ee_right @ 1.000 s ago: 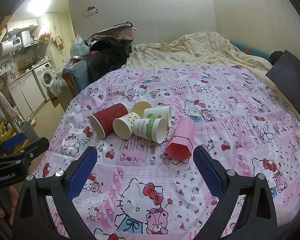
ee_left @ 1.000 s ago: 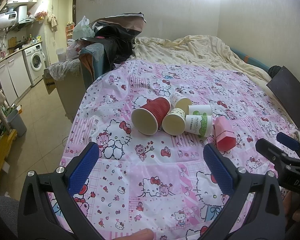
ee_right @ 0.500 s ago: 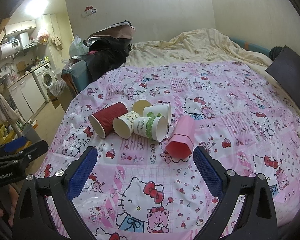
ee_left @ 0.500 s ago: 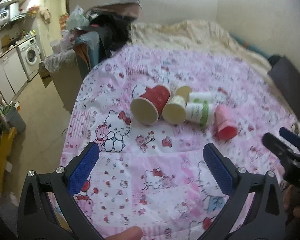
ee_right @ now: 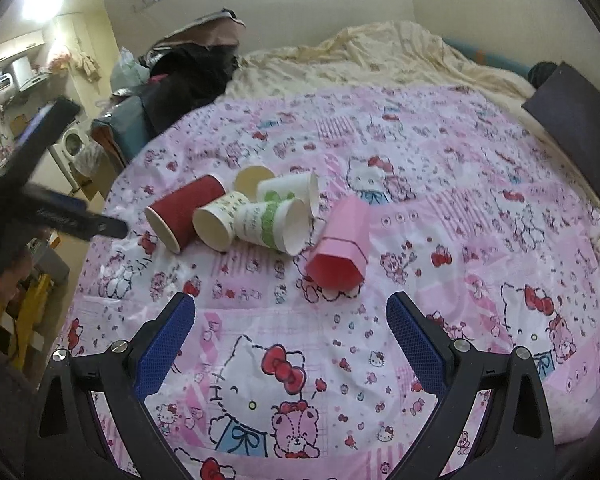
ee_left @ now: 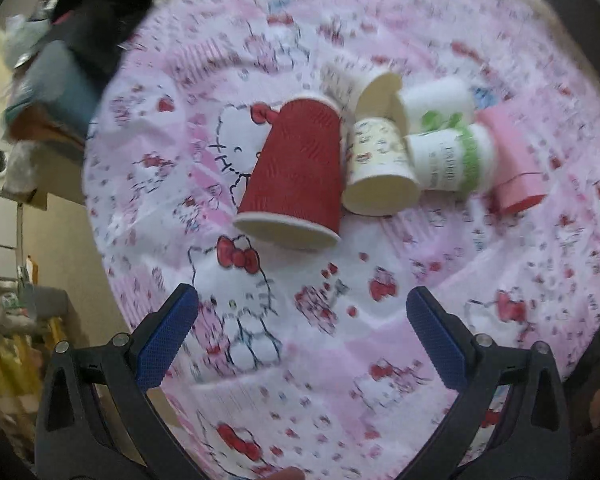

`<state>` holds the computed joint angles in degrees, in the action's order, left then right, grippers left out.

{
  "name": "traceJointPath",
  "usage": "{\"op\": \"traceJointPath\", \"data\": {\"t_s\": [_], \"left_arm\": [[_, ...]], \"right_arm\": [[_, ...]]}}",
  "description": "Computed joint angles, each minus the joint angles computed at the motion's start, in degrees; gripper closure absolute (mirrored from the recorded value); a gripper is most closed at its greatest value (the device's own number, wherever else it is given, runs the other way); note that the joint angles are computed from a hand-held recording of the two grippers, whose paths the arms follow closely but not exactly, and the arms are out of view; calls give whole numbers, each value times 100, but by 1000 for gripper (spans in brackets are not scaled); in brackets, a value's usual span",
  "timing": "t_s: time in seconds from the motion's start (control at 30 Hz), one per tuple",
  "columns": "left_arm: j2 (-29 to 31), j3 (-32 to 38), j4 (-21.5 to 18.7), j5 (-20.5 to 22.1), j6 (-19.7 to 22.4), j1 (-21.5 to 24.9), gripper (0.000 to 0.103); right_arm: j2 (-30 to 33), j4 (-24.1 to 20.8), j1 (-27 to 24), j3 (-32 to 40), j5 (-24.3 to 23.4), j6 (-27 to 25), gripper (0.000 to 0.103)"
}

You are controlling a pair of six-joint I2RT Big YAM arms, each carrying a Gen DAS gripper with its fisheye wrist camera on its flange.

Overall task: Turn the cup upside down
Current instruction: 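Move the left tool to the red wavy cup and close on it, then lift the red cup with the left tool toward the right tool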

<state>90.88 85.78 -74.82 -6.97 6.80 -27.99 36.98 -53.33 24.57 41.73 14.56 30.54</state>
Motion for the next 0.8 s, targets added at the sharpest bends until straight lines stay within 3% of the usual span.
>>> {"op": "traceJointPath", "data": {"t_s": [0.1,0.37,0.47,0.53,0.57,0.8], "left_arm": [[644,548,-468,145,299,38,0],[1482,1264,-802,-291,558,12,1],[1525,1262,-785,-33,632,85,11],[1504,1175,-740,-103,611,108,14],[1501,1155,-731,-105,600,126,24],[1053,798,-577,177,544,323,27]], "right_arm": [[65,-34,-207,-12,-205,0,4],[198,-139,-408,-24,-377,-39,4],[225,-144,-466,-16,-410,-38,4],[212,-164,-476,-24,-422,-26,4],[202,-176,-481,-27,-440,-21,4],[187,-192,-439,5,-444,-14,4]]}}
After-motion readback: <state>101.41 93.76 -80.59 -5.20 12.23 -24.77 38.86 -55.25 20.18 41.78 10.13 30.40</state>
